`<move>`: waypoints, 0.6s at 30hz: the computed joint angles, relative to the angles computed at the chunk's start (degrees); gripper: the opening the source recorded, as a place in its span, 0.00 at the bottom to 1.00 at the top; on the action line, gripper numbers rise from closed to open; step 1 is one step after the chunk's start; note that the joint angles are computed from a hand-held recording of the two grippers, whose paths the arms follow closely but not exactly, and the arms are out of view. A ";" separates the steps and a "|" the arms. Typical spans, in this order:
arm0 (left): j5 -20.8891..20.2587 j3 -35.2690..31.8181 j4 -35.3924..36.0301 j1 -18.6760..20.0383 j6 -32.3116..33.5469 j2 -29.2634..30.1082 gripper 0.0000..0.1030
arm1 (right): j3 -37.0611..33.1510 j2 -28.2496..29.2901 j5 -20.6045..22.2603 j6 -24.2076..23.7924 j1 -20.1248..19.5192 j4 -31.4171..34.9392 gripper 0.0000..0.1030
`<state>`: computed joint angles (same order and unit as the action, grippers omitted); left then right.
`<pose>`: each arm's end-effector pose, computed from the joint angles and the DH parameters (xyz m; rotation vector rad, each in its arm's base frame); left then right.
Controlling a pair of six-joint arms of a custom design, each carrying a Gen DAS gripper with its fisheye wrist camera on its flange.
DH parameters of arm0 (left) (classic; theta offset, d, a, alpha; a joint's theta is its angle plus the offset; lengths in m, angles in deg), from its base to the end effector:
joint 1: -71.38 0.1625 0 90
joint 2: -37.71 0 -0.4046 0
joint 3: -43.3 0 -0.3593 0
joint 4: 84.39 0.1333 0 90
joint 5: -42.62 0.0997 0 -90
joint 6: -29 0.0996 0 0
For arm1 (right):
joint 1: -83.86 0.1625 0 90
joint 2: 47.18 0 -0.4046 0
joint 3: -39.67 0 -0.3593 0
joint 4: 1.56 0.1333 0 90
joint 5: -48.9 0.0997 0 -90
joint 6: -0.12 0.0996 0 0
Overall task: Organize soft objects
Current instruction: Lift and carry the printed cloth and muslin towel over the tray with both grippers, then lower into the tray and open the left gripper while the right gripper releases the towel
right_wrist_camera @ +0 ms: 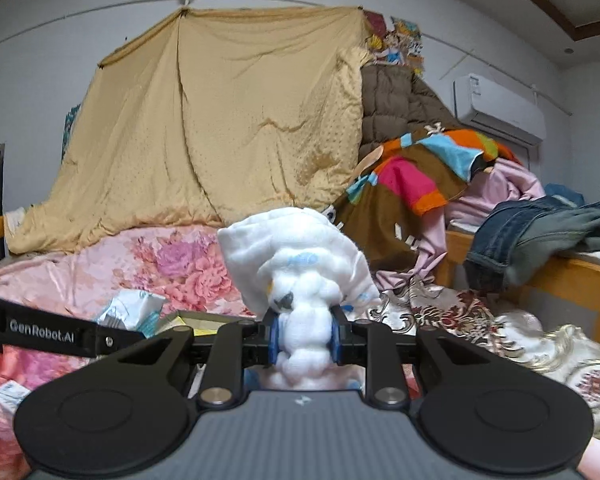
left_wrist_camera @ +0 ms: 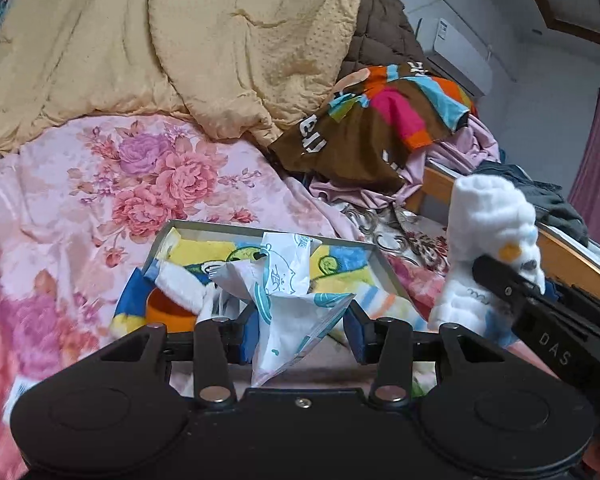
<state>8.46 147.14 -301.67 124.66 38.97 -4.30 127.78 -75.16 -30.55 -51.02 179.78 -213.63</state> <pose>-0.1634 -0.5799 0.1840 0.1673 2.1066 -1.4959 0.2198 -0.6504 0.0827 1.3099 -2.1208 1.4673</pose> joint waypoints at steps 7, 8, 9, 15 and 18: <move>-5.80 -10.60 11.83 6.57 0.74 1.92 0.45 | -7.92 4.11 -0.56 0.46 -1.17 7.61 0.26; -5.91 -12.34 14.37 7.24 0.20 2.50 0.45 | -8.62 4.42 -0.92 0.61 -1.25 8.29 0.26; -5.97 -13.78 16.57 7.78 -0.13 3.05 0.45 | -9.14 4.53 -1.07 1.01 -1.38 9.08 0.26; -6.53 -17.99 23.25 9.64 -0.49 5.01 0.45 | -11.38 4.36 -3.18 1.17 -1.22 15.18 0.28; -5.91 -18.47 25.55 10.17 -2.90 5.05 0.45 | -12.40 4.66 -4.17 1.28 -0.97 16.08 0.29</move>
